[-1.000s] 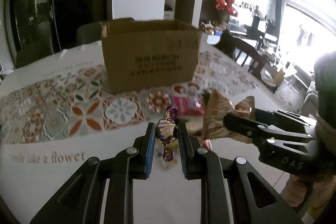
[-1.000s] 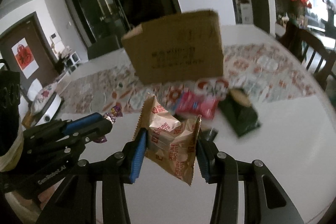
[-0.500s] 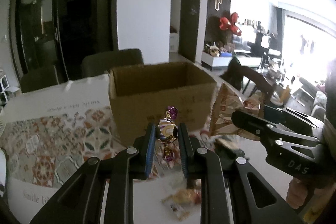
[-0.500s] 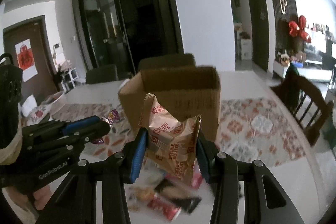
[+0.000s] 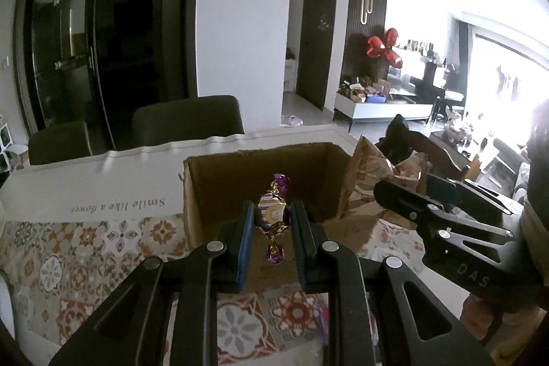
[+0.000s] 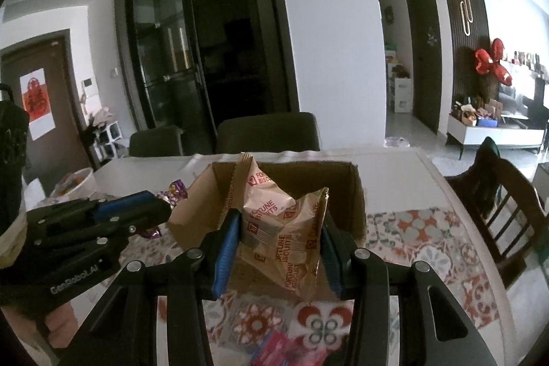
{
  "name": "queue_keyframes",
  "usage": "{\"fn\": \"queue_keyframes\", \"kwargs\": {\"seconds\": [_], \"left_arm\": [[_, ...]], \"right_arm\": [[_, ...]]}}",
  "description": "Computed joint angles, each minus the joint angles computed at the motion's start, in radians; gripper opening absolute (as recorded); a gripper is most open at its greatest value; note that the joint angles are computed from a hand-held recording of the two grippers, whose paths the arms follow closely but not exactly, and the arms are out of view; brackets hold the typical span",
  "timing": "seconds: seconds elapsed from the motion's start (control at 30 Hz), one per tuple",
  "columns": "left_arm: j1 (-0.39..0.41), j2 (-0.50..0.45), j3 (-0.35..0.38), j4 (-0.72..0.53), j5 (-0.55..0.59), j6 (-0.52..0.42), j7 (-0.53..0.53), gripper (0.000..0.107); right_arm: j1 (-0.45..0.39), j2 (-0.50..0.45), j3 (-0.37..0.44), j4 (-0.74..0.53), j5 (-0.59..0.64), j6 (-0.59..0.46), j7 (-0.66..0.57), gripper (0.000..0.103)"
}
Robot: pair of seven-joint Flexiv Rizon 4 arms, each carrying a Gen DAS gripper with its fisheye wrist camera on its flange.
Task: Organize snacks
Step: 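Carry both snacks into the cardboard box and open both grippers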
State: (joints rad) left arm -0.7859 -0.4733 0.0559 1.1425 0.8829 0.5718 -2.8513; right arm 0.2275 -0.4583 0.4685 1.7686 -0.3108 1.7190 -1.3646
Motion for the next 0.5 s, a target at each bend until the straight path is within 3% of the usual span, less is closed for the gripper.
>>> {"fn": "queue_keyframes", "kwargs": {"seconds": [0.37,0.5], "left_arm": [[0.096,-0.064,0.005,-0.063,-0.140,0.047,0.137,0.022],[0.104,-0.086,0.019,-0.089,-0.183,0.048,0.157,0.027]], "right_arm": [[0.103,-0.076,-0.091,-0.179,0.037,-0.145,-0.029,0.045],[0.106,-0.104,-0.075,-0.233,0.081,-0.201,-0.064,0.046]]}}
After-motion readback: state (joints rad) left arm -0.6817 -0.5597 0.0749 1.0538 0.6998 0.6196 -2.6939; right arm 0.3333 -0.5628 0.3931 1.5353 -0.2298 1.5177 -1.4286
